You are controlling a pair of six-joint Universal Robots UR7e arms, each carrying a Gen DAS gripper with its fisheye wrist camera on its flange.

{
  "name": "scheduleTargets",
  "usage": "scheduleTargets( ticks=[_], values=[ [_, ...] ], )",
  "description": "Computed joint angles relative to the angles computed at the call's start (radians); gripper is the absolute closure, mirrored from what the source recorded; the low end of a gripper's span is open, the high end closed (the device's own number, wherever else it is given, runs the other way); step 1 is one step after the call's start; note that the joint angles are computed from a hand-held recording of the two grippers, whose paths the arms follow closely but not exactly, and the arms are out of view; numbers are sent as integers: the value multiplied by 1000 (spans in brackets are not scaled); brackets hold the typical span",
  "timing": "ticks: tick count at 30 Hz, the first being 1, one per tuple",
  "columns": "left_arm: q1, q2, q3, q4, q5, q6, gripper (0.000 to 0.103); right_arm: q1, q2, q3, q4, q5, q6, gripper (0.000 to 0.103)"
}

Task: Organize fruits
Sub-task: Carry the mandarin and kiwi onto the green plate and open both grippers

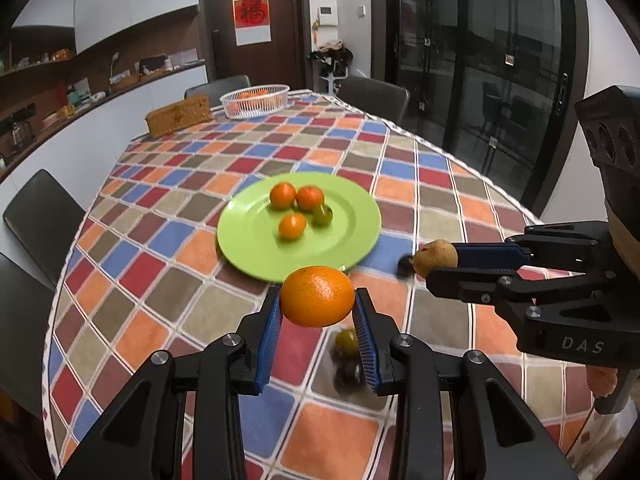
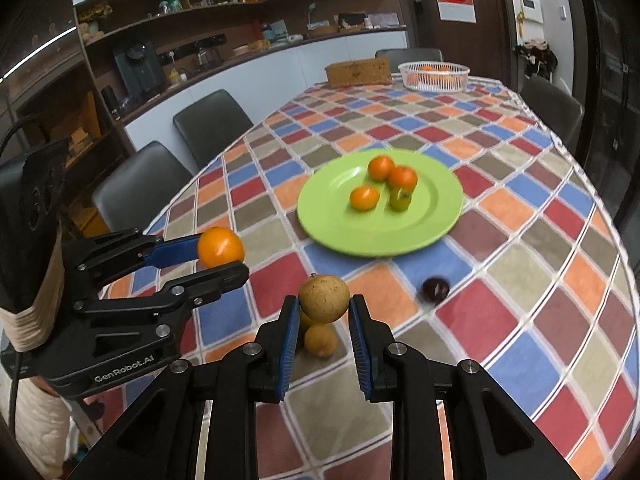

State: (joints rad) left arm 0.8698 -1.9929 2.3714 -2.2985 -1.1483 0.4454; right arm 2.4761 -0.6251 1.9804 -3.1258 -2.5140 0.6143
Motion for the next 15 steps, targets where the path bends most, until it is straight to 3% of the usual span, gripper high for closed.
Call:
scheduleTargets(
  ticks=[7,15],
  values=[
    [-18,97,-42,-77,22,-30,68,-31,-32,-12,-33,-26,-106,76],
    [11,256,-112,-159,26,-41,68,-100,-66,-37,-48,-23,-217,76]
  ],
)
